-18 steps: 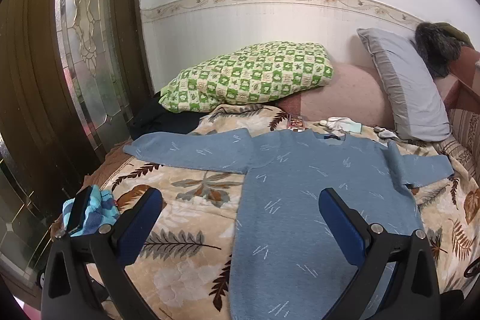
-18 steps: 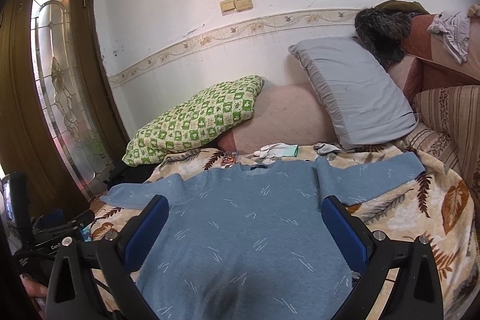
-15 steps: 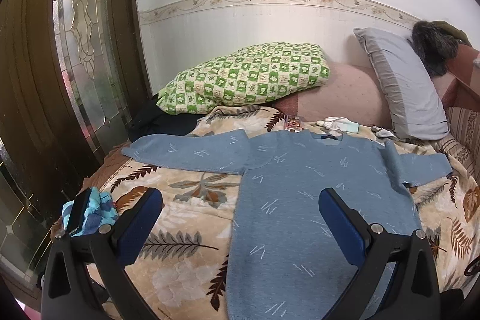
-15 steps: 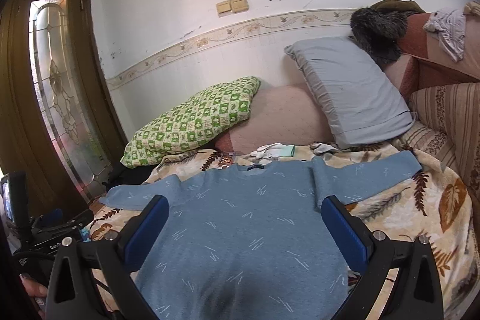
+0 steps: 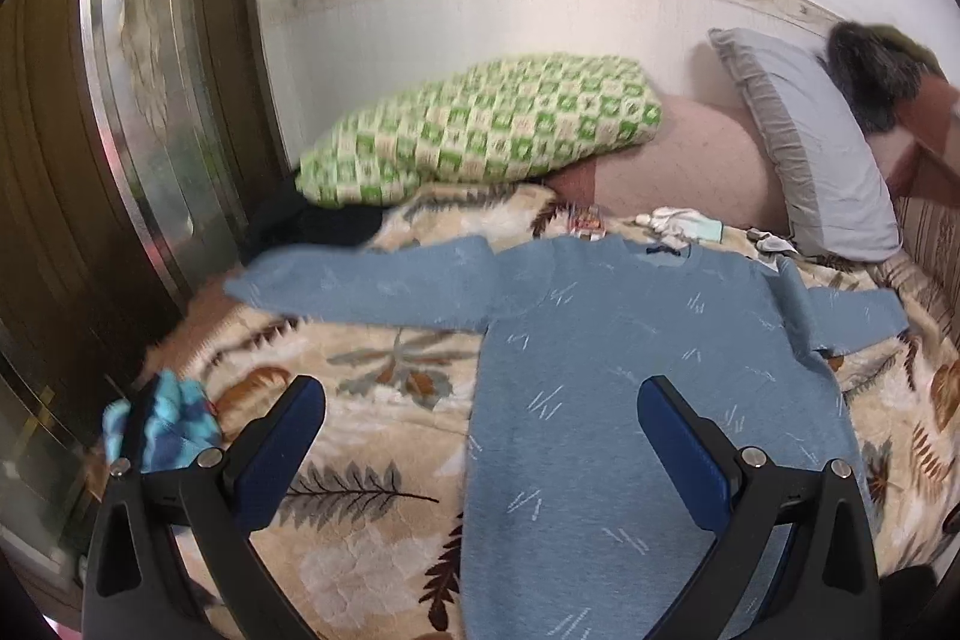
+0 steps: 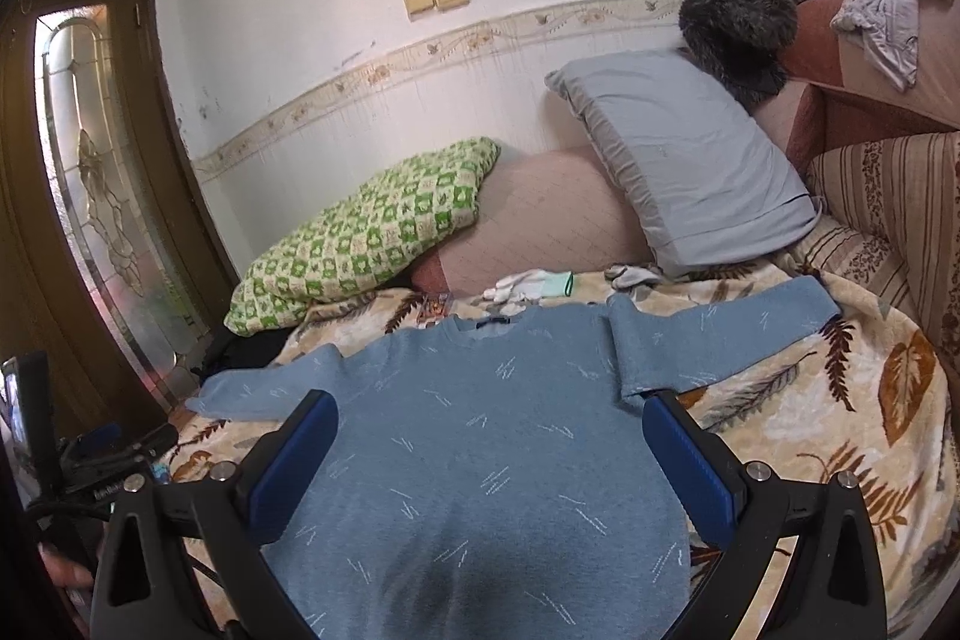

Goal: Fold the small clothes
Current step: 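Grasp the sweater's sleeve cuff with the left gripper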

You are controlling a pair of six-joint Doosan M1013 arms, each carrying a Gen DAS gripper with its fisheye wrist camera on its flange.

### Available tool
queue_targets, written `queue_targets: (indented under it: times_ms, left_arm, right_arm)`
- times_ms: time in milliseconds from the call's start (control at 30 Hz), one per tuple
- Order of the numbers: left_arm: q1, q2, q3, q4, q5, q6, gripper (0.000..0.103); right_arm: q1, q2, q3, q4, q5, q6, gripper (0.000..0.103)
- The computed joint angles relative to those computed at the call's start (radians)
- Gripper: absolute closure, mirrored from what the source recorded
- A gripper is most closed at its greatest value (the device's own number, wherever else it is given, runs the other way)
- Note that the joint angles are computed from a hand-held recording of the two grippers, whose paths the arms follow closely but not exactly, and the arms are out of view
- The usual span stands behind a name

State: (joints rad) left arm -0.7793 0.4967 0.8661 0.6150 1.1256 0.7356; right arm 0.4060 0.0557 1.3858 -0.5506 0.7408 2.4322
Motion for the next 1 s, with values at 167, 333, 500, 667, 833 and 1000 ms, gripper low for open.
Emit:
queue_targets:
  times_ms: [167,333,500,667,833,1000]
  left_arm:
    - [0.157,0.019,0.018,-0.151,0.000,-0.067,0.000]
    - [0.307,0.082,-0.036,-0.173,0.069,-0.139,0.000]
    - [0.446,0.167,-0.118,-0.321,0.113,-0.250,0.000]
    - [0.517,0.218,-0.139,-0.425,0.036,-0.395,0.000]
    - [0.531,0.276,-0.205,-0.484,-0.009,-0.446,0.010]
    - [0.529,0.357,-0.345,-0.467,0.053,-0.411,0.027]
  right_arm:
    - [-0.016,0.052,-0.024,0.042,0.006,-0.045,0.000]
    - [-0.034,0.125,-0.059,0.059,0.026,-0.028,0.000]
    - [-0.059,0.190,-0.091,0.141,0.065,-0.072,0.000]
    - [-0.075,0.231,-0.106,0.147,0.046,-0.112,0.000]
    - [-0.094,0.269,-0.143,0.160,0.054,-0.168,0.000]
    - [-0.117,0.288,-0.160,0.224,0.031,-0.210,0.000]
